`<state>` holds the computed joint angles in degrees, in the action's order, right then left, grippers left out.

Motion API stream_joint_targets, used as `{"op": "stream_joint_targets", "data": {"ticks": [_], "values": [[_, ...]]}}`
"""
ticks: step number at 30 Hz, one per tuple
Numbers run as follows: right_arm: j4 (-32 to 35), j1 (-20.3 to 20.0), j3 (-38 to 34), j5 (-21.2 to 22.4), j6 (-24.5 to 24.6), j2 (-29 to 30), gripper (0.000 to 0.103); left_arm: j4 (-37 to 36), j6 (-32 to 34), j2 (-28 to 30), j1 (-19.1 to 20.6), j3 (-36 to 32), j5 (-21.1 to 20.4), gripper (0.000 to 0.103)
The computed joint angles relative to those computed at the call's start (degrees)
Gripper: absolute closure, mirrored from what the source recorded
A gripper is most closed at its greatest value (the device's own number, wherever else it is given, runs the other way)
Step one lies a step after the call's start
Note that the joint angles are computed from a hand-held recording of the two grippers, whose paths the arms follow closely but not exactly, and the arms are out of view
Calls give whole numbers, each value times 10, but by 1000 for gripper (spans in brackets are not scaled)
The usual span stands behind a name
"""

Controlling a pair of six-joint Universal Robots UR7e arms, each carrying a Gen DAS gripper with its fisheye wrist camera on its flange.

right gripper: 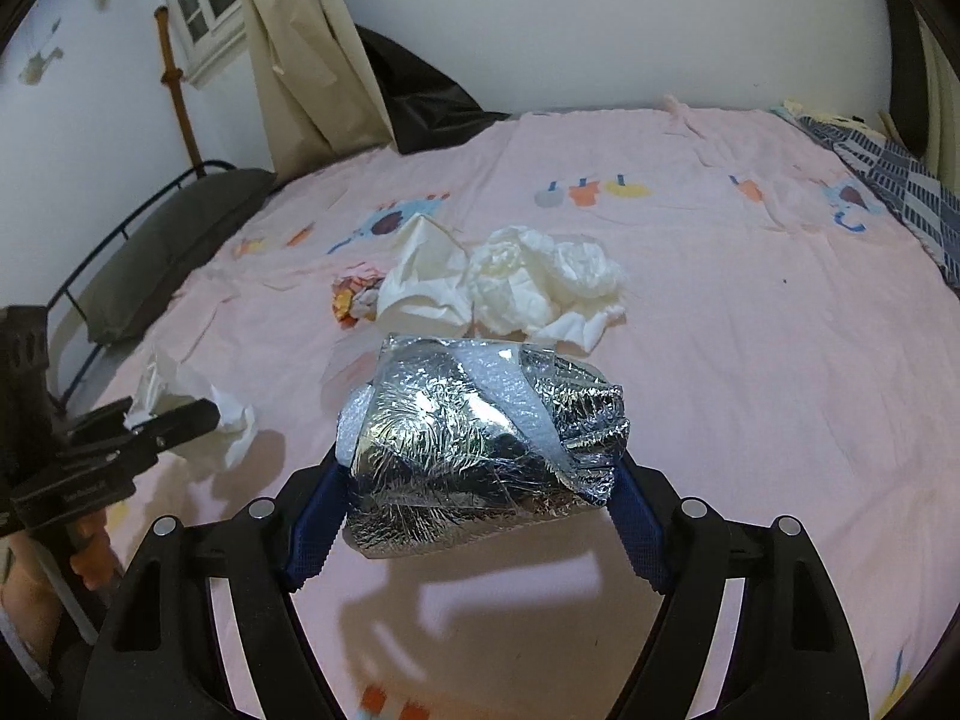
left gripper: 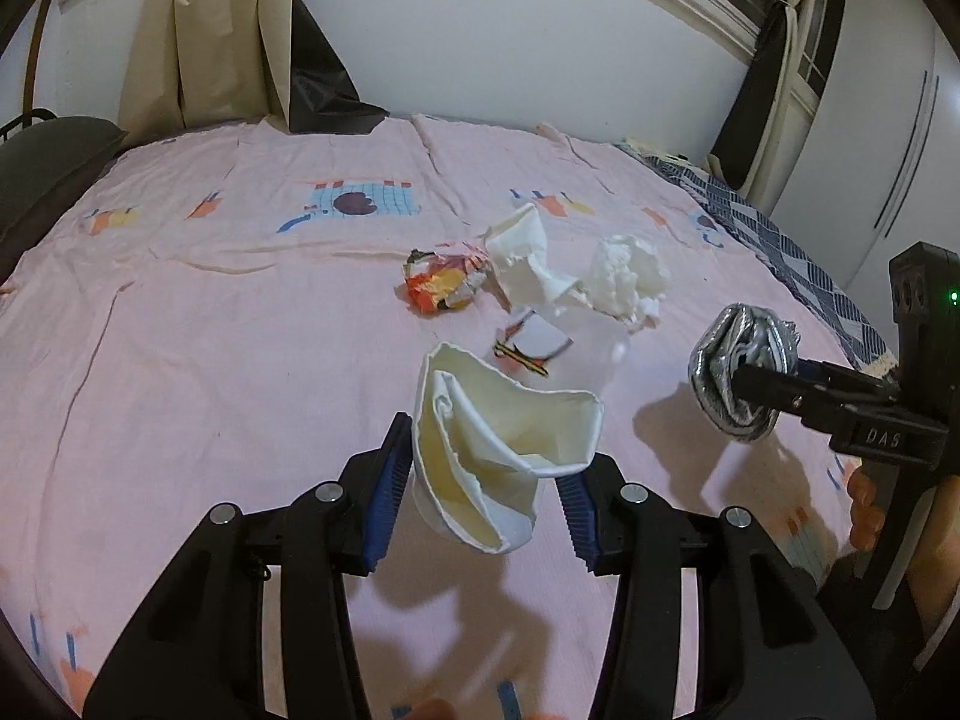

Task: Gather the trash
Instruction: 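Carry the paper cup and foil wrapper down into the plastic bag and open both tools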

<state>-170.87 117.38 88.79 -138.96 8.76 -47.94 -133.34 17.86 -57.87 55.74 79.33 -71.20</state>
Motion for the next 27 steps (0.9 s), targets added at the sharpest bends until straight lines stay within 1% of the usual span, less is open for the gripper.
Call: {"op": "stream_joint_targets", "data": {"ticks": [7, 9, 12, 16, 27], "values": [[-7, 24, 29, -18, 17, -8, 30, -2, 11, -38, -11, 51, 15, 55], [-22, 31, 41, -11, 13, -12, 30, -3, 13, -48, -15, 64, 21, 55], [-53, 42, 60, 1, 5, -16, 30, 3, -1, -67, -16, 81, 3, 55], [-83, 60, 82, 8, 5, -21, 30, 3, -10, -89, -21, 106, 2, 55], [-64, 102, 114, -15, 38, -27, 30, 3, -23, -169, -45, 189, 7, 55]]}}
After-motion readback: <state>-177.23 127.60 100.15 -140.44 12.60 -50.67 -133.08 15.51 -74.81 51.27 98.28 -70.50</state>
